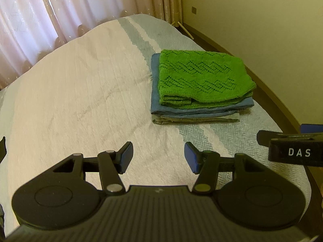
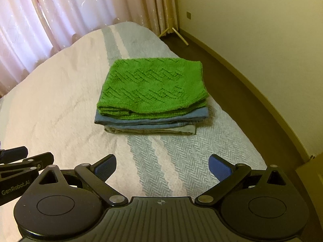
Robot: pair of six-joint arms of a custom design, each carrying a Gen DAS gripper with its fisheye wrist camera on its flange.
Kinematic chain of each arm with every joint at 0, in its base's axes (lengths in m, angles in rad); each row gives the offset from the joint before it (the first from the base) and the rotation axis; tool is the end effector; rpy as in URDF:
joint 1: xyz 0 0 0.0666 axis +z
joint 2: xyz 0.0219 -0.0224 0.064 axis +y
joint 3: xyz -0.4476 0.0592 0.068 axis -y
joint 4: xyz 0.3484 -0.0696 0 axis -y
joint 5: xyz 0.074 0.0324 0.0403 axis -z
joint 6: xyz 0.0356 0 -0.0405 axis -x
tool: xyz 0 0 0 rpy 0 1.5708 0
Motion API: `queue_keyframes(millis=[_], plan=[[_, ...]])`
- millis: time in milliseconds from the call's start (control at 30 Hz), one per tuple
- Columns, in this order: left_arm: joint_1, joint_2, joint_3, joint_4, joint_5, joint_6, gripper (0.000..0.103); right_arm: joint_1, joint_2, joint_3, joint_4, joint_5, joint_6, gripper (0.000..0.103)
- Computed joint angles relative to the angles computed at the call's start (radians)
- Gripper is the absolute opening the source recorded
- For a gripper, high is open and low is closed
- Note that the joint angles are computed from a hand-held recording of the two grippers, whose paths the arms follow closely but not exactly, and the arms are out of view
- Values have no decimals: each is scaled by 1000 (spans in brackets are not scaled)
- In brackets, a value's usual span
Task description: Fold clothes
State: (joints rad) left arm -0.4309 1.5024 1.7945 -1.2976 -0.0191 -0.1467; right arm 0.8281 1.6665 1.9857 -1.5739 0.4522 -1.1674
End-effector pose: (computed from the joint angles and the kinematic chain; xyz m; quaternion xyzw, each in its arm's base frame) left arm 0.4102 -0.1883 0.5895 0.2709 0.9213 -0.0304 0.2774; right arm 0.3471 0.3545 0.5782 0.1973 0.9426 0.0088 0.2692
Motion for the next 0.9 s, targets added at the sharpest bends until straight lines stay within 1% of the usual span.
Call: queue_keyframes(millis=[633, 900], plan=[[-39, 46, 7, -11, -36, 26, 52, -50, -27, -94, 56, -65, 24, 100], [-54, 61, 15, 8, -50, 47, 52, -75, -39, -128, 74, -86, 41, 100]])
